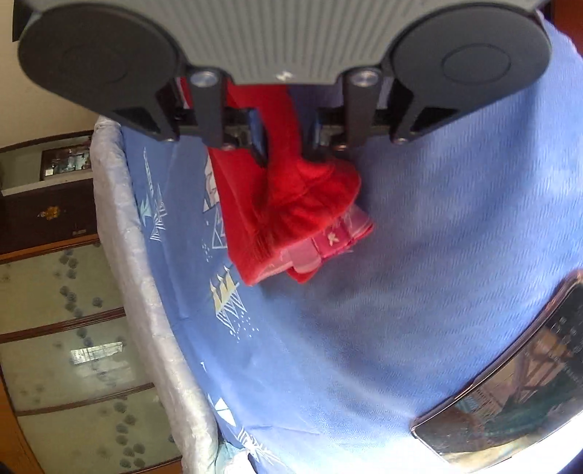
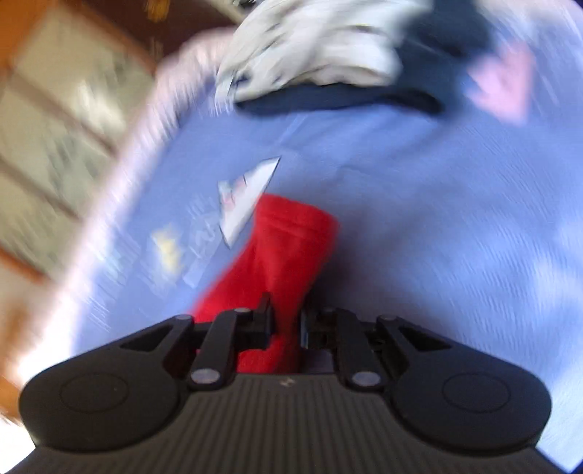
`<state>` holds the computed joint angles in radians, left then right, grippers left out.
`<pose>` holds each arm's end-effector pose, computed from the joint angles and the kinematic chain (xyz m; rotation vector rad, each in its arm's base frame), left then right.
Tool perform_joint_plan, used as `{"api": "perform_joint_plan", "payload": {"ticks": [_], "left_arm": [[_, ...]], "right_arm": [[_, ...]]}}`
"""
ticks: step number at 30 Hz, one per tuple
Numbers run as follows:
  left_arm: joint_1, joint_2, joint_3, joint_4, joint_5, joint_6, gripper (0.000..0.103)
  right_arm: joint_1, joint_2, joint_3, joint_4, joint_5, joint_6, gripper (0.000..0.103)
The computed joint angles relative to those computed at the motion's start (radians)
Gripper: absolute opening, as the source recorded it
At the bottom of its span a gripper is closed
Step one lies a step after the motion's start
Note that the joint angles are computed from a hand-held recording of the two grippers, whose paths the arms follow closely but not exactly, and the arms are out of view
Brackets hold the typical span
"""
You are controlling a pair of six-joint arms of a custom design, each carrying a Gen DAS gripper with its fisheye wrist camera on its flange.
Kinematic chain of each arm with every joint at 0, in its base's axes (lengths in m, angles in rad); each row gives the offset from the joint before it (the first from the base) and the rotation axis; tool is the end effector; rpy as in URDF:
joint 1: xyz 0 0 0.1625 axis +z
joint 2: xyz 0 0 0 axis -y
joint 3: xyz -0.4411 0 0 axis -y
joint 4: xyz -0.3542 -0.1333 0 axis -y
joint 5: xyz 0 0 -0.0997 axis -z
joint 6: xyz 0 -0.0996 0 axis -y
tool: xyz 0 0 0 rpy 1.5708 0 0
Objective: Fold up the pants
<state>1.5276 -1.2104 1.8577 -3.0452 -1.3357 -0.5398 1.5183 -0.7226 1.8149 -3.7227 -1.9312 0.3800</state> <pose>0.1314 -0.5831 0.3695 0.8393 -2.7125 1.2882 0.0653 -0.6283 0.1812 -0.8135 -2.4341 1.5504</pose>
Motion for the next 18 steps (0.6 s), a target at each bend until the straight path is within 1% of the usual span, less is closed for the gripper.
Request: {"api": "perform_joint_plan", "payload": {"ticks": [1, 2, 3, 4, 6, 7, 8, 9, 10, 11, 12, 13, 14, 15, 16, 17, 18], "left_arm": [[-0.018, -0.012, 0.029, -0.024, 0.021, -0.006, 0.053], [-0.041, -0.018, 0.061, -0.065, 0.053, -0.003, 0.062], [-0.057, -0.02, 0.08, -0.081, 0.064, 0.012, 0.064], [-0.068, -0.021, 0.086, -0.063, 0.052, 0.029, 0.064], [-0.093, -0.007, 0.097, -0.052, 0.036, 0.048, 0.064], [-0.103, 0.006, 0.099, -0.052, 0.023, 0.063, 0.065], [-0.111, 0.02, 0.097, -0.045, 0.009, 0.081, 0.068], [-0.121, 0.032, 0.096, -0.031, 0.007, 0.099, 0.07], [-0.135, 0.048, 0.089, -0.006, 0.023, 0.11, 0.071], [-0.146, 0.06, 0.083, 0.022, 0.038, 0.123, 0.07], [-0.155, 0.072, 0.081, 0.036, 0.044, 0.138, 0.068], [-0.162, 0.084, 0.078, 0.046, 0.05, 0.151, 0.061], [-0.178, 0.09, 0.093, 0.04, 0.082, 0.169, 0.048], [-0.195, 0.088, 0.113, 0.032, 0.119, 0.187, 0.043], [-0.207, 0.084, 0.12, 0.044, 0.144, 0.194, 0.032], [-0.211, 0.067, 0.124, 0.08, 0.14, 0.178, 0.018], [-0.209, 0.048, 0.126, 0.108, 0.116, 0.154, 0.016]], "right_arm": [[-0.013, -0.013, 0.027, -0.022, 0.037, 0.066, 0.023], [-0.018, -0.021, 0.041, -0.041, 0.054, 0.096, 0.032], [-0.016, -0.026, 0.047, -0.056, 0.052, 0.084, 0.04], [-0.007, -0.03, 0.043, -0.055, 0.036, 0.054, 0.042], [0.002, -0.043, 0.048, -0.062, 0.017, 0.01, 0.043], [0.003, -0.047, 0.052, -0.074, 0.013, 0.004, 0.043], [0.002, -0.054, 0.067, -0.096, 0.008, -0.001, 0.043], [0.01, -0.048, 0.064, -0.115, -0.024, -0.014, 0.043], [0.024, -0.043, 0.056, -0.135, -0.071, -0.047, 0.043], [0.033, -0.031, 0.038, -0.157, -0.107, -0.111, 0.043], [0.047, -0.012, 0.01, -0.173, -0.132, -0.186, 0.043], [0.06, -0.005, -0.009, -0.169, -0.134, -0.251, 0.043], [0.069, 0.003, -0.034, -0.149, -0.119, -0.309, 0.042], [0.08, 0.004, -0.052, -0.114, -0.102, -0.362, 0.041], [0.092, 0.009, -0.075, -0.074, -0.089, -0.419, 0.041], [0.104, 0.016, -0.097, -0.038, -0.078, -0.467, 0.041], [0.113, 0.025, -0.12, 0.003, -0.06, -0.503, 0.04]]}}
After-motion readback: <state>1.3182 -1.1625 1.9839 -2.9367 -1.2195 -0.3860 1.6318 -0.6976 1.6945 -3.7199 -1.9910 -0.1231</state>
